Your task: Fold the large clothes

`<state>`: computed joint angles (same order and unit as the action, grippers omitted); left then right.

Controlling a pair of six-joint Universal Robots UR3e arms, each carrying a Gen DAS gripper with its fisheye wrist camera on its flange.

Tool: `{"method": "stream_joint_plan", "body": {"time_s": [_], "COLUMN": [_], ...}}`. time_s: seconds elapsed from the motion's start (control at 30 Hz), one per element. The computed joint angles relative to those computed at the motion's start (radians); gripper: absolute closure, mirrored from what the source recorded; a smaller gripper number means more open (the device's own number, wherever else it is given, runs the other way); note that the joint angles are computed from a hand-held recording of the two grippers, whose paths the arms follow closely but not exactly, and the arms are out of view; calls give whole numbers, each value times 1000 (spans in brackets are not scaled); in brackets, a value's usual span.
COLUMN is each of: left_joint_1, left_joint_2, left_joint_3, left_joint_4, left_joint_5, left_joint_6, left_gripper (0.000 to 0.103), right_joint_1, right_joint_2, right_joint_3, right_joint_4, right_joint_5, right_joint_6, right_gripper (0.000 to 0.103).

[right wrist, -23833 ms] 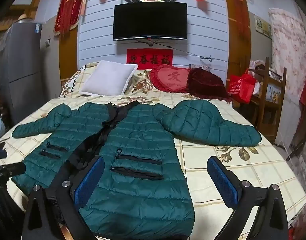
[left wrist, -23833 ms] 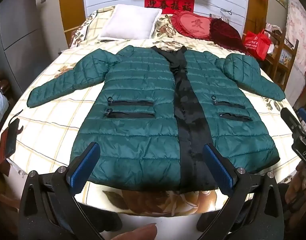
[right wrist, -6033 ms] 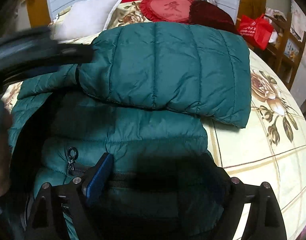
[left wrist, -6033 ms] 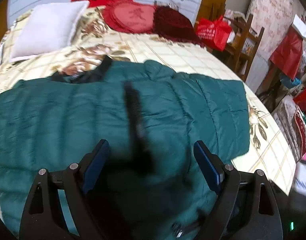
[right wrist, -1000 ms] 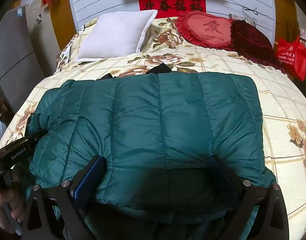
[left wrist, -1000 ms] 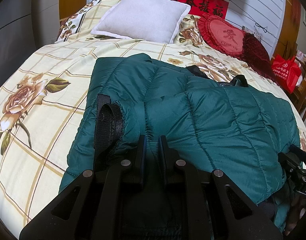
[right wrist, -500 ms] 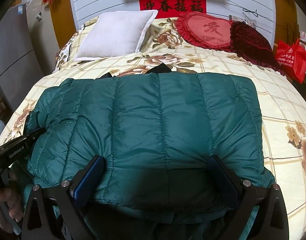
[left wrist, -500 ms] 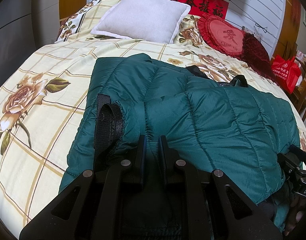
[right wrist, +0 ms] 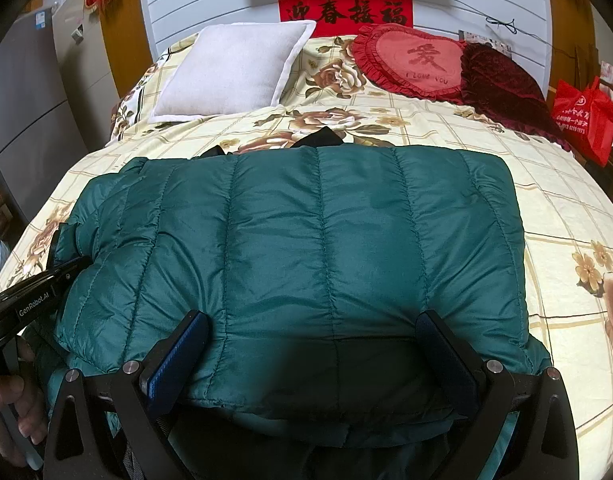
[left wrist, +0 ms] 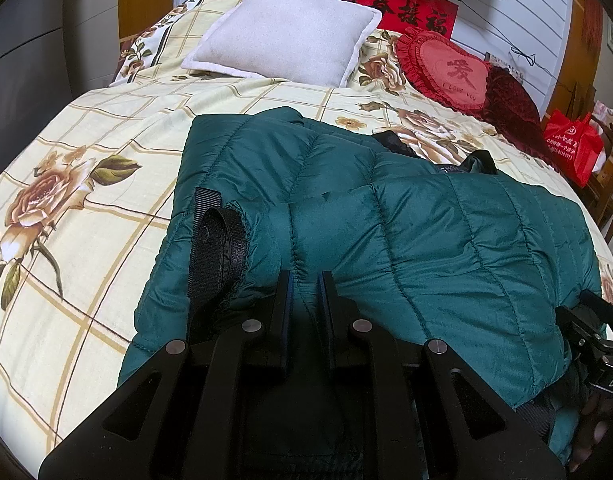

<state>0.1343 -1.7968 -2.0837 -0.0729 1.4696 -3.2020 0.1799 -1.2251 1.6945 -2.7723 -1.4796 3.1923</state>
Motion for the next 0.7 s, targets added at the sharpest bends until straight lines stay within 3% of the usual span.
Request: {"method": "stream_joint_plan", "body": {"time_s": [0.7], "left_joint_1": [0], "left_joint_2": [1], "left_joint_3": [-2], "left_joint_4": [2], "left_joint_5": [-1], "left_joint_6": [-1], "left_gripper": [90], "right_joint_1": [-2], "right_joint_2": [-1], "right_joint_3": [3], "right_joint_4": [-2], "right_joint_5": [7], "right_joint_6": [3], "right_gripper": [0]}}
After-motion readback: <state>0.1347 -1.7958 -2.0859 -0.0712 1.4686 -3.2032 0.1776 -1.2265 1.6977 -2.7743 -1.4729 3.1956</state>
